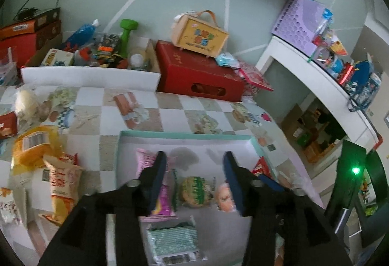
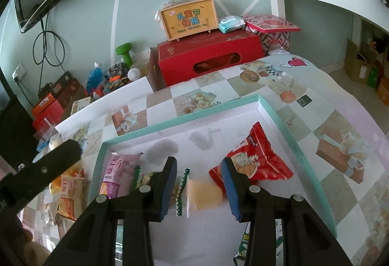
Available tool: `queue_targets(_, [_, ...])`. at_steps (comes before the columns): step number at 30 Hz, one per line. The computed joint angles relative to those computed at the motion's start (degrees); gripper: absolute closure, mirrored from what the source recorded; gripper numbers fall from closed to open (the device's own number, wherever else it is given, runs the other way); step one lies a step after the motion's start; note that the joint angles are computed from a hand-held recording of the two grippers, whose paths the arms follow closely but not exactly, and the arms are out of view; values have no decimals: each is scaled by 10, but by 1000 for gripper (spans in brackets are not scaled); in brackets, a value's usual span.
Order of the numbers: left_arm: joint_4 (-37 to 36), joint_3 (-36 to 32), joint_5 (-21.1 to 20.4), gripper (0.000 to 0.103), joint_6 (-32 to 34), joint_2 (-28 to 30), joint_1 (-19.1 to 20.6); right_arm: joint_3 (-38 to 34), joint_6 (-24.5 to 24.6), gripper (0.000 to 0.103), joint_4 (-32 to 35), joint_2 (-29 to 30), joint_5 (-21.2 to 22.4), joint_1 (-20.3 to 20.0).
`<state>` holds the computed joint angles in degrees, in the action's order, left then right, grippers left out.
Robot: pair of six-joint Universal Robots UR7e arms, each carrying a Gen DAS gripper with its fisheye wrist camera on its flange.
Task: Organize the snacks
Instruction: 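Release the pastry bag into the tray while the right tool releases the pudding cup there, then move both open tools back over the snack pile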
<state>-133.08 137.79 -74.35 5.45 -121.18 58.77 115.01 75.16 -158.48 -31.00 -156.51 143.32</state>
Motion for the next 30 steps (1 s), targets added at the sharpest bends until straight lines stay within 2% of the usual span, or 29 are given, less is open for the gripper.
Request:
queue_targets(1, [-1, -1, 8, 35, 1, 0, 2, -1, 7, 60, 11, -2, 1, -1])
queue_targets(2, [-2, -2, 20, 27, -1, 1, 1, -3, 16, 55, 26, -3, 1, -2])
queue_targets(3, [1, -1, 44, 24, -5, 0, -5, -5, 30, 43, 46, -5, 1, -3])
queue_targets(5, [3, 2, 91, 17, -9, 3, -15, -11, 48, 27, 77, -6, -2, -2])
queue_targets(8, [3, 11, 163, 12, -9, 12, -25, -24, 62, 25, 123, -5, -2, -3])
queue_targets(10, [-1, 11, 188, 9, -8, 22, -20, -31, 66, 21, 143, -3, 0, -5])
queue_targets(13, [-6, 7, 194, 5, -7, 32, -3, -41, 71, 19, 171, 0, 1, -6])
queue_targets(15, [-7, 4, 196, 4, -8, 37, 6, -45, 71, 13, 179, 2, 2, -7])
queue_targets(24, [-16, 6, 199, 4, -11, 43, 15, -50, 69, 11, 190, 7, 7, -11])
queue_targets(25, [-17, 6, 199, 4, -9, 43, 14, -50, 70, 10, 191, 7, 6, -11])
queue_targets(26, [-19, 7, 199, 4, -7, 43, 14, -51, 71, 0, 192, 8, 6, -11])
queue_targets(30, [-27, 10, 203, 3, 0, 44, 15, -49, 68, 0, 186, 9, 1, -11])
